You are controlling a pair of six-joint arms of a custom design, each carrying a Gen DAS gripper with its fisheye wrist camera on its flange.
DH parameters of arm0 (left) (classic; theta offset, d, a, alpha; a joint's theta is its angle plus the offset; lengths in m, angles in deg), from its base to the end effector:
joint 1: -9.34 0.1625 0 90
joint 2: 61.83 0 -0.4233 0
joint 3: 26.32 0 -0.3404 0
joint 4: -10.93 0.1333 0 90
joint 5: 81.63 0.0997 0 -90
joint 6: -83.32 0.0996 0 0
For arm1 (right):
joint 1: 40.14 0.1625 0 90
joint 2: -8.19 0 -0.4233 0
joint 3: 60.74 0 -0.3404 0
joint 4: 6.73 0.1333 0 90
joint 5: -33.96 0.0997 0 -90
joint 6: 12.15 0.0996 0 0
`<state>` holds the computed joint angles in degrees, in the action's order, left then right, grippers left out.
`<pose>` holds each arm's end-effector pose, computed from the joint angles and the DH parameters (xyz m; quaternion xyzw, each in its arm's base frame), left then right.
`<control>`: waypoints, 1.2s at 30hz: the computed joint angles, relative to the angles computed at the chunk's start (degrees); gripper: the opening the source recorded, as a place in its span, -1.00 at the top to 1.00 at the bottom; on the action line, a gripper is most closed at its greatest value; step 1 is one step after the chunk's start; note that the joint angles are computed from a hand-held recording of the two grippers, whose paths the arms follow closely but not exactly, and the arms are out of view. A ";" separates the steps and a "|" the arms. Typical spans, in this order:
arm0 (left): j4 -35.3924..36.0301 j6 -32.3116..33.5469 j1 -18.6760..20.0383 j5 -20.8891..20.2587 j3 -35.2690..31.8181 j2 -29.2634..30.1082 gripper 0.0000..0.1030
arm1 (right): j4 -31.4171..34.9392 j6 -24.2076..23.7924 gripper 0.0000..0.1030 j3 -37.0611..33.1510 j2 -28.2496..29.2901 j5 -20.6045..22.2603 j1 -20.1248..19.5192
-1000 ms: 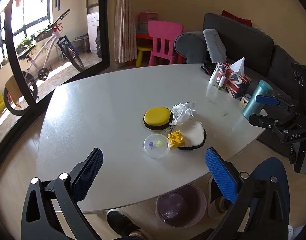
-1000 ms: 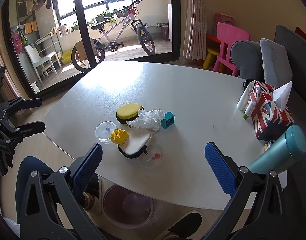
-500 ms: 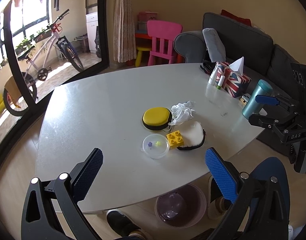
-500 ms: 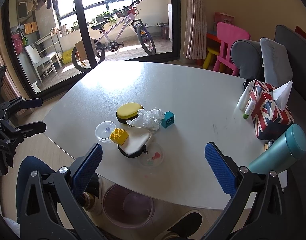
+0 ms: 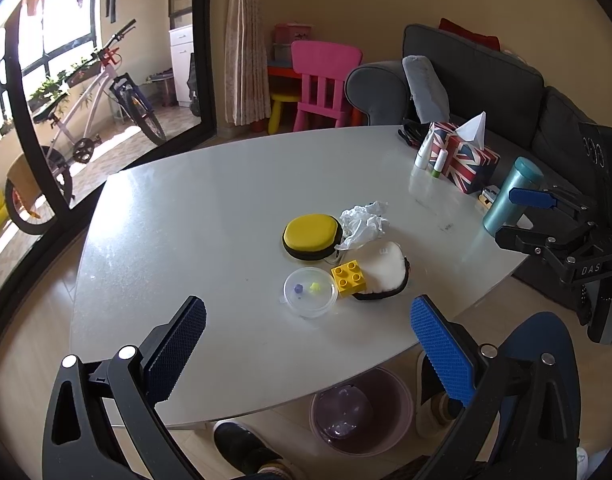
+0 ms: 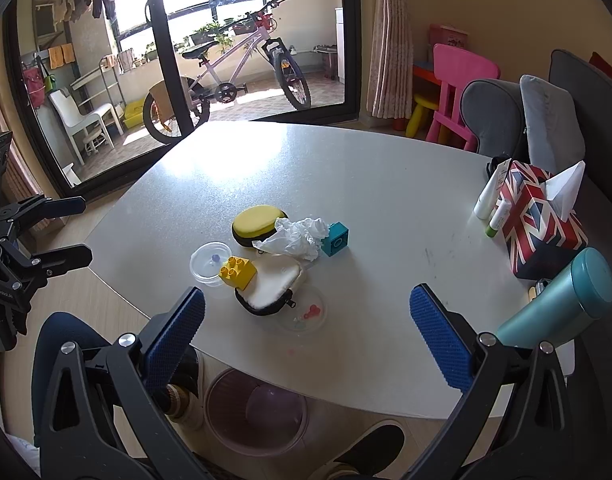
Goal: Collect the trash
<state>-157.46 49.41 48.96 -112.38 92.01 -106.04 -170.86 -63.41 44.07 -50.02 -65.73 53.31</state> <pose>-0.2454 -0.4873 0.0869 0.1062 0.8624 -0.3555 0.3445 0.1519 -0.5826 0.2340 0.4269 -0.8688 0.1835 0.1711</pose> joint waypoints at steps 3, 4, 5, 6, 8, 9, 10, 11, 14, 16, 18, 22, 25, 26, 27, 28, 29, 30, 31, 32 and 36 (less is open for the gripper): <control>-0.03 0.20 -0.04 -0.01 0.13 -0.14 -0.90 | 0.02 0.02 -0.95 -0.01 0.01 -0.01 0.00; -0.13 0.23 -0.01 -0.09 0.12 -0.12 -0.90 | 0.04 0.01 -0.95 -0.01 0.02 0.01 -0.03; -0.32 0.22 0.00 -0.09 0.24 -0.11 -0.90 | 0.03 0.03 -0.95 -0.01 0.01 -0.02 0.00; -0.34 0.20 0.02 -0.10 0.23 -0.07 -0.90 | 0.03 0.03 -0.95 -0.01 0.01 -0.02 0.00; -0.57 0.38 0.08 -0.11 0.27 -0.05 -0.90 | 0.01 0.01 -0.95 0.01 0.01 -0.06 0.02; -0.35 0.25 0.07 -0.13 0.25 -0.12 -0.90 | 0.01 0.01 -0.95 0.01 0.01 -0.06 0.02; -0.34 0.24 0.07 -0.14 0.26 -0.13 -0.90 | 0.02 0.01 -0.95 0.00 0.02 -0.03 0.01; -0.42 0.28 0.09 -0.18 0.26 -0.09 -0.90 | 0.03 -0.01 -0.95 0.00 0.02 -0.04 -0.01; -0.42 0.28 0.16 -0.23 0.36 -0.13 -0.90 | -0.15 -0.17 -0.95 0.18 0.03 -0.08 -0.06; -0.46 0.40 0.37 -0.36 0.33 -0.10 -0.90 | -0.22 -0.17 -0.95 0.26 0.03 -0.07 -0.10; -0.48 0.48 0.59 -0.42 0.21 0.02 -0.90 | -0.19 -0.13 -0.95 0.20 0.05 -0.08 -0.07; -0.68 0.81 1.01 -0.70 -0.02 0.15 -0.90 | -0.07 -0.05 -0.95 0.13 0.07 -0.12 -0.05; -0.47 1.17 1.34 -0.80 -0.41 0.28 -0.90 | -0.13 -0.13 -0.95 0.23 0.09 -0.17 -0.11; -0.35 1.27 1.46 -0.87 -0.57 0.26 -0.90 | -0.09 -0.12 -0.95 0.20 0.10 -0.21 -0.10; -0.45 1.50 1.65 -0.96 -0.72 0.34 -0.90 | -0.10 -0.13 -0.95 0.25 0.14 -0.27 -0.13; -0.75 1.96 1.92 -1.15 -0.93 0.50 -0.90 | -0.15 -0.17 -0.95 0.35 0.13 -0.31 -0.17; -0.90 2.40 2.21 -1.30 -1.20 0.64 -0.90 | -0.29 -0.18 -0.95 0.43 0.24 -0.37 -0.20; -0.81 2.74 2.50 -1.47 -1.52 0.79 -0.90 | -0.68 -0.15 -0.95 0.40 0.81 -0.49 -0.21; -0.61 3.10 2.85 -1.63 -1.87 0.94 -0.90 | -0.77 -0.12 -0.95 0.53 0.86 -0.51 -0.27; -0.33 3.42 3.20 -1.69 -2.25 1.13 -0.90 | -0.66 -0.01 -0.95 0.52 0.88 -0.59 -0.22; 1.14 4.86 4.97 -2.43 -3.88 1.84 -0.90 | -0.16 0.17 -0.95 0.24 0.95 -0.78 -0.23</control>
<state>-156.32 54.27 53.94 -114.81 88.13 -104.20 -171.02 -63.24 44.31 -49.06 -66.51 53.07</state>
